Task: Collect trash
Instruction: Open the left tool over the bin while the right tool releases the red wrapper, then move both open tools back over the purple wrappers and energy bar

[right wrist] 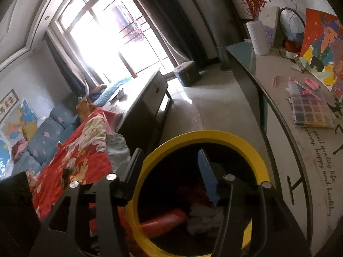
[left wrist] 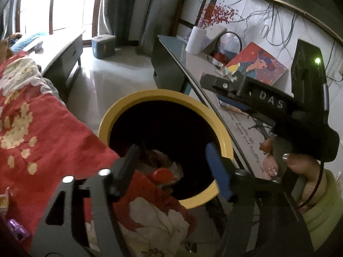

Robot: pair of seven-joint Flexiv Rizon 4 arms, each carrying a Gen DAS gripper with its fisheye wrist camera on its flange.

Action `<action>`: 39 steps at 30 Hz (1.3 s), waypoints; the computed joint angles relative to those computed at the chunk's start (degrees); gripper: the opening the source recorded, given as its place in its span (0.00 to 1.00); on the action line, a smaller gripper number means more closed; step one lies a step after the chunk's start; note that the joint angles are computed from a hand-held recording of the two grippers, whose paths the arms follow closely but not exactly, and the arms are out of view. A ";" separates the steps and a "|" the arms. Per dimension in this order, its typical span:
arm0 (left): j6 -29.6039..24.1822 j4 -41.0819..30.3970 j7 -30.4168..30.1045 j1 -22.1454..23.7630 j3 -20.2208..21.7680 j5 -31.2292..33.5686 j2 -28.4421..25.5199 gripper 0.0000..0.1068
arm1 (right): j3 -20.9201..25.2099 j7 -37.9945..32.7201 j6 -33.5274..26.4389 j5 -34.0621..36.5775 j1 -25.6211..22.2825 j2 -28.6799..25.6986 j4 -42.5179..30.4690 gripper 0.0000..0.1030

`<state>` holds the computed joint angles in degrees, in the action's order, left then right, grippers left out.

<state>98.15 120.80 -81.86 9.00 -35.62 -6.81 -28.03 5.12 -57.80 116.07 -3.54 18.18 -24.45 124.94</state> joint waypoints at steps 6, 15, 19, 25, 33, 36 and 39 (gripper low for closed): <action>2.05 1.42 -1.68 0.91 -0.22 0.81 2.11 0.83 | -8.14 -6.45 -0.66 8.73 9.89 3.29 1.61 0.75; 4.45 4.27 -6.36 3.87 -1.03 3.69 5.85 0.86 | -14.13 -15.30 -1.42 18.65 18.29 7.30 2.85 0.83; 5.00 5.43 -8.53 4.45 -0.40 4.52 7.91 0.86 | -15.32 -17.72 -2.37 21.00 20.44 8.75 2.98 0.84; 6.55 8.01 -12.11 7.15 -0.79 6.66 10.95 0.86 | -18.58 -20.79 -3.63 23.64 25.42 10.50 3.52 0.85; 8.38 11.57 -17.99 14.59 -4.61 10.88 15.53 0.86 | -24.58 -24.54 -4.43 26.89 34.68 12.92 4.00 0.85; 9.01 12.56 -20.14 16.21 -4.58 12.47 17.49 0.86 | -27.39 -25.86 -4.78 27.88 38.64 13.78 4.15 0.86; 9.58 13.40 -21.23 13.04 0.93 13.37 19.87 0.86 | -29.77 -26.84 -5.05 28.36 41.97 14.41 4.23 0.86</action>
